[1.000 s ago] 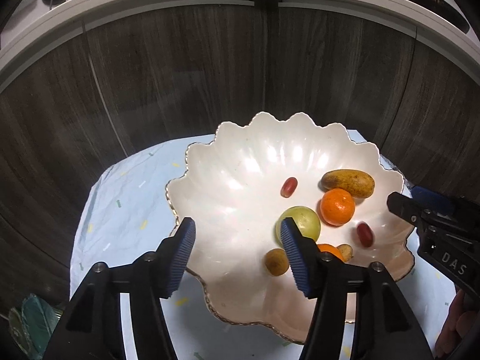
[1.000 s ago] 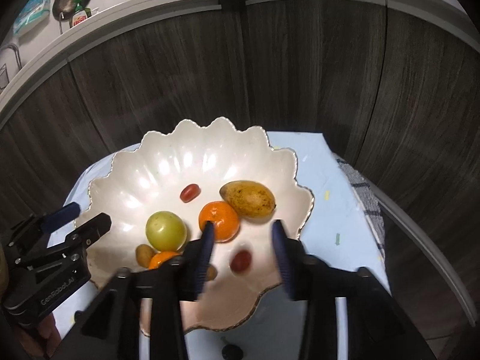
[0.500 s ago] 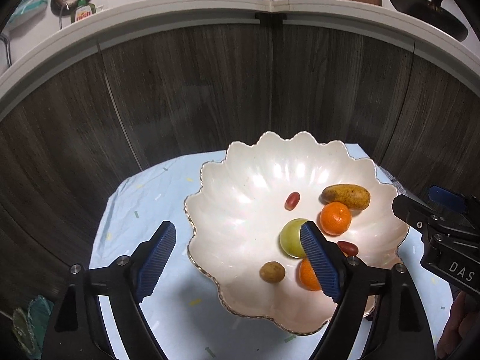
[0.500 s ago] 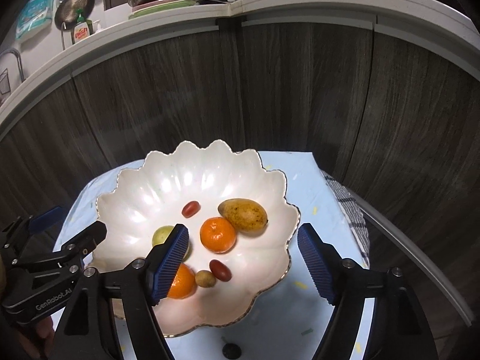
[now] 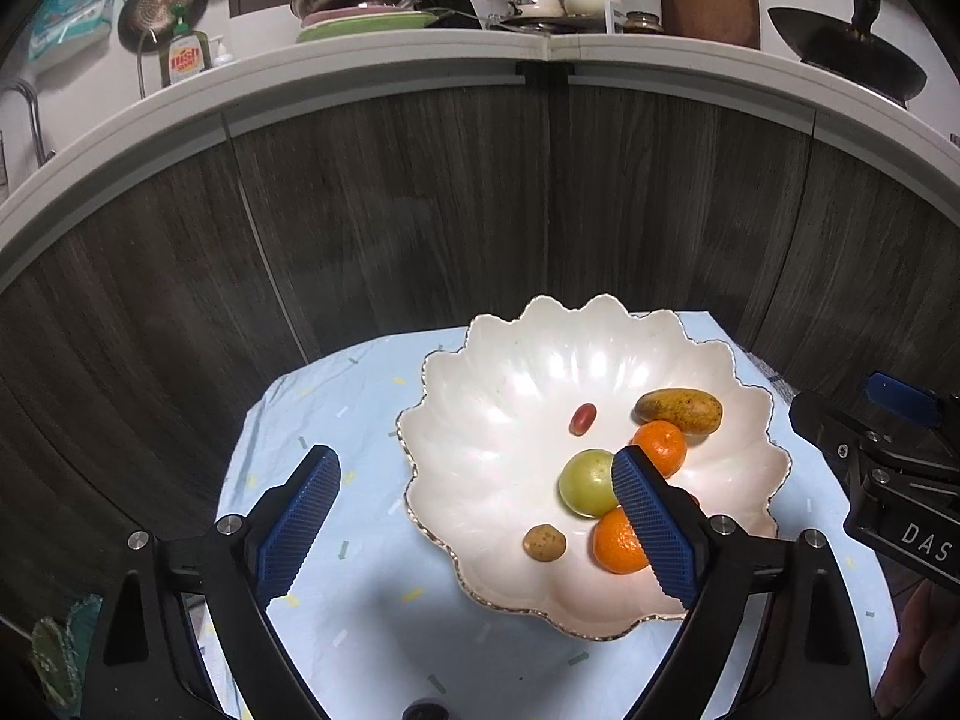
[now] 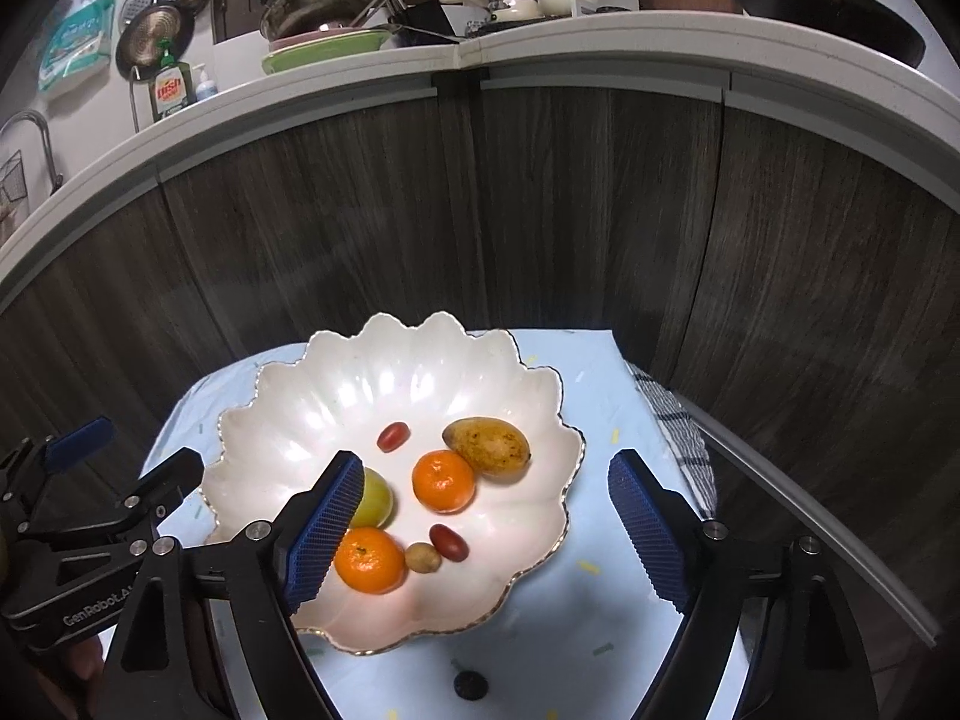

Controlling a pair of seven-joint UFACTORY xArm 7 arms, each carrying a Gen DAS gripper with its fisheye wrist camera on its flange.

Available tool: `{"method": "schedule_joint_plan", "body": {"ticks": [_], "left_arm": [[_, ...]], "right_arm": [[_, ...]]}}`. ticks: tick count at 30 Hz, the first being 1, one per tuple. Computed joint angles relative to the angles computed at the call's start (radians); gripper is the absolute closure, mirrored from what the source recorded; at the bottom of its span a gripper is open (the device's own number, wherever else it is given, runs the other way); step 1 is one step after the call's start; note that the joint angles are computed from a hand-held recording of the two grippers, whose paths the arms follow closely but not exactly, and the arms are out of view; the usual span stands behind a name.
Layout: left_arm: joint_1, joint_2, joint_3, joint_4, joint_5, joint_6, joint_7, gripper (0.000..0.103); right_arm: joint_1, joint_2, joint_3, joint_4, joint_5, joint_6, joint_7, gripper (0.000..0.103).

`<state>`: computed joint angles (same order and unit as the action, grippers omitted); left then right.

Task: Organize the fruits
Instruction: 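Withdraw both open grippers from the bowl toward the cloth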

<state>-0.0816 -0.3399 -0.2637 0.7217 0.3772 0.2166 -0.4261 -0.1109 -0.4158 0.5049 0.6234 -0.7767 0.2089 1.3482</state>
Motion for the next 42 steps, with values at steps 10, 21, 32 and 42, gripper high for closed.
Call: {"method": "schedule_joint_plan", "body": {"ticks": [10, 21, 32, 42], "left_arm": [[-0.015, -0.112, 0.014, -0.049, -0.044, 0.022, 0.034, 0.007], [-0.022, -0.216, 0.016, -0.095, -0.100, 0.046, 0.081, 0.007], [-0.035, -0.311, 0.027, -0.155, -0.148, 0.069, 0.124, 0.007], [-0.046, -0.380, 0.039, -0.199, -0.185, 0.101, 0.155, 0.007]], "right_arm": [[0.055, -0.094, -0.010, -0.025, 0.073, 0.049, -0.046, 0.019], [0.082, -0.183, 0.002, -0.062, 0.181, 0.068, -0.112, 0.018], [0.095, -0.239, 0.033, -0.085, 0.256, 0.089, -0.144, 0.018], [0.100, -0.271, 0.073, -0.102, 0.284, 0.104, -0.130, 0.018]]}}
